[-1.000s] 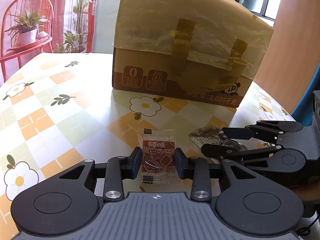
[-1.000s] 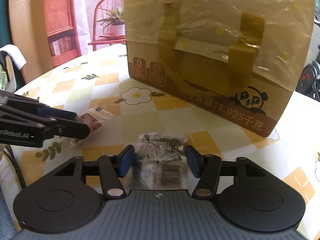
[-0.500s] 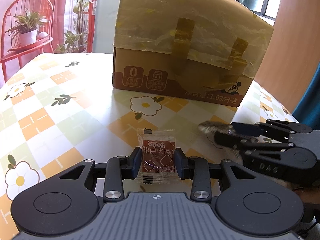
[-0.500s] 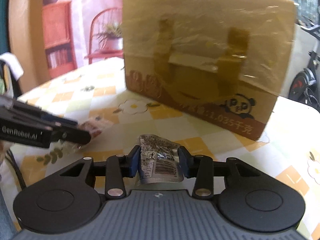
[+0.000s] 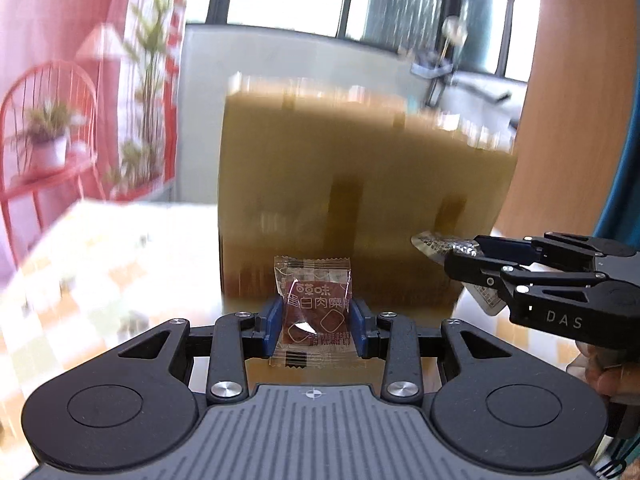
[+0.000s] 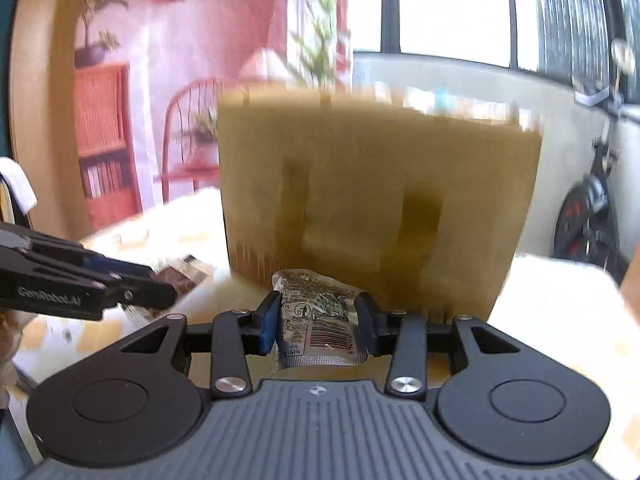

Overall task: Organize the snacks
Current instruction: 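Carry the brown packet with the left tool while the right tool carries the silver packet to the floor box, then open both tools over the floor box to drop both packets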

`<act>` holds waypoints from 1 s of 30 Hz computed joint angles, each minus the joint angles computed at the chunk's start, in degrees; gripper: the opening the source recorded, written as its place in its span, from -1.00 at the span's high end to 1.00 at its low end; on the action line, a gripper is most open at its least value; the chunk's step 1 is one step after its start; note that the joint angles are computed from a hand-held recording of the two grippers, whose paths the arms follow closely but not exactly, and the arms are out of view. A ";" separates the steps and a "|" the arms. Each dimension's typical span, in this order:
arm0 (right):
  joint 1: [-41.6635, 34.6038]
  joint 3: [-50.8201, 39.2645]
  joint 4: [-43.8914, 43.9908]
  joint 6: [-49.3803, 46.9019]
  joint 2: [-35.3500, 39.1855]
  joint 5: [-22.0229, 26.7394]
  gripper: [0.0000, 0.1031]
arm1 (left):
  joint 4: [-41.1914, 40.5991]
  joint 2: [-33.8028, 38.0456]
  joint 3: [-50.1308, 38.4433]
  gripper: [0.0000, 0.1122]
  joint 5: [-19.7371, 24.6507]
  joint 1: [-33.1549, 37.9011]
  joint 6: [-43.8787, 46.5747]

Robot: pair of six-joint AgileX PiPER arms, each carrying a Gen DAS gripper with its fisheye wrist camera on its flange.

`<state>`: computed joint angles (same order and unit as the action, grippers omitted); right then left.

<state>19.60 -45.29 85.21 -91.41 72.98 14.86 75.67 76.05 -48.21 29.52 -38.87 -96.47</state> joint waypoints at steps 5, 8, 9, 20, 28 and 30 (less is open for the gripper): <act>-0.70 -8.45 -4.12 3.84 -0.03 1.65 0.17 | -0.14 -0.68 -8.01 0.33 -1.31 3.07 7.08; -1.51 -14.24 -7.50 8.00 2.04 2.43 0.17 | -4.35 1.76 -14.50 0.33 -3.25 5.92 14.16; -2.03 -16.41 -8.41 9.48 3.19 2.76 0.17 | -7.14 3.12 -17.03 0.33 -4.06 7.04 17.39; -6.63 -39.92 -31.40 37.72 19.21 4.86 0.17 | -33.36 18.17 -39.46 0.33 -4.50 13.97 46.69; -7.21 -49.65 -45.75 53.89 26.10 7.09 0.16 | -42.15 24.20 -47.79 0.33 -1.74 16.38 57.99; -7.22 -52.50 -49.91 58.66 27.69 7.85 0.16 | -43.56 25.18 -49.32 0.33 -0.83 16.59 59.49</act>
<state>12.39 -97.79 35.30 -32.75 100.67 22.71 32.11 101.23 -97.53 28.69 -22.27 -36.97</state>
